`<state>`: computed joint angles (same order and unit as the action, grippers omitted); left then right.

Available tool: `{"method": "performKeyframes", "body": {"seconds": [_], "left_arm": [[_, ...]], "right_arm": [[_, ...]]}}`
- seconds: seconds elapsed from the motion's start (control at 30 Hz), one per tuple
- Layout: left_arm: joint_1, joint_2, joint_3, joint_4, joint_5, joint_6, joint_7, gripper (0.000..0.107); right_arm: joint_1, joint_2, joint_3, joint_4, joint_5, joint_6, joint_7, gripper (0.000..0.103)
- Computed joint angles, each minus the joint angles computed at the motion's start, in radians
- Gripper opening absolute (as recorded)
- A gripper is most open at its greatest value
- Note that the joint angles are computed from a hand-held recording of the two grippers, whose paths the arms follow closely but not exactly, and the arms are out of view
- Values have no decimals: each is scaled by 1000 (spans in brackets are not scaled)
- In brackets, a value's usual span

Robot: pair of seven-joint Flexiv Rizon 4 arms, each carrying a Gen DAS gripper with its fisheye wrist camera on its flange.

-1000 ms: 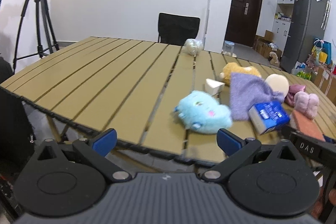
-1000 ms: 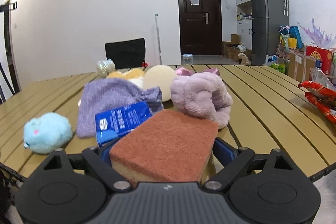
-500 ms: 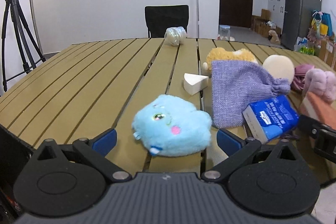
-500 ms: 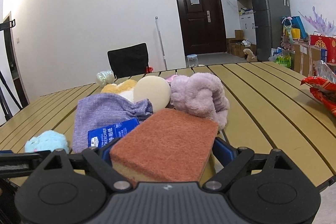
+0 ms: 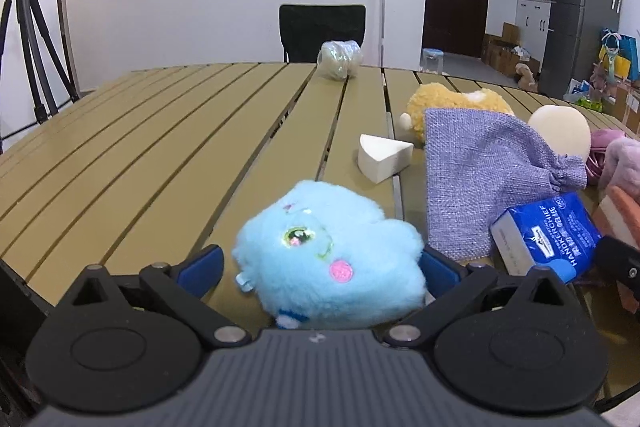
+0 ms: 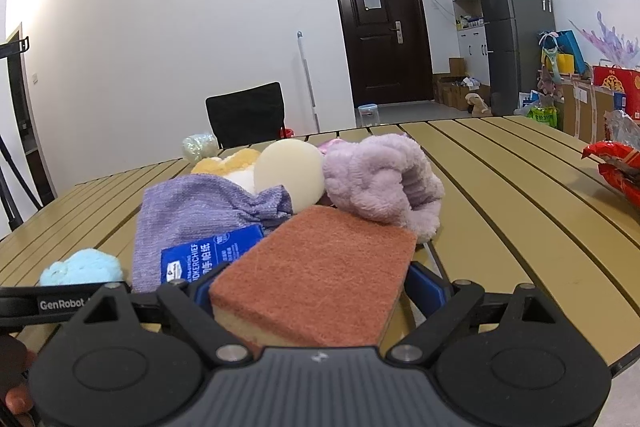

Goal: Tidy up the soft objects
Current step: 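Grasp the blue plush with the left gripper while the right gripper grasps the orange sponge, then carry the blue plush and orange sponge with both grippers toward the black bin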

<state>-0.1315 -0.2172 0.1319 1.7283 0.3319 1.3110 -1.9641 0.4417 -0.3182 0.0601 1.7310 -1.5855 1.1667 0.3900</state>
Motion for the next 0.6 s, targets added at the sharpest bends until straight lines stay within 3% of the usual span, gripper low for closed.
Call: {"method": "performKeyframes", "body": {"seconds": [0.07,0.1,0.6], "left_arm": [[9,5,-8,16,-15,26,17,83],[8,9,-8,21,-18,28,19,83],[19,72,-11,85,-30,76,2,81]], "right_arm": [[0,2,1,3,0,0,0,91],[-1,4,1,6,-1,1,0,91],[-11,29,16,20,-30,8,3,90]]}}
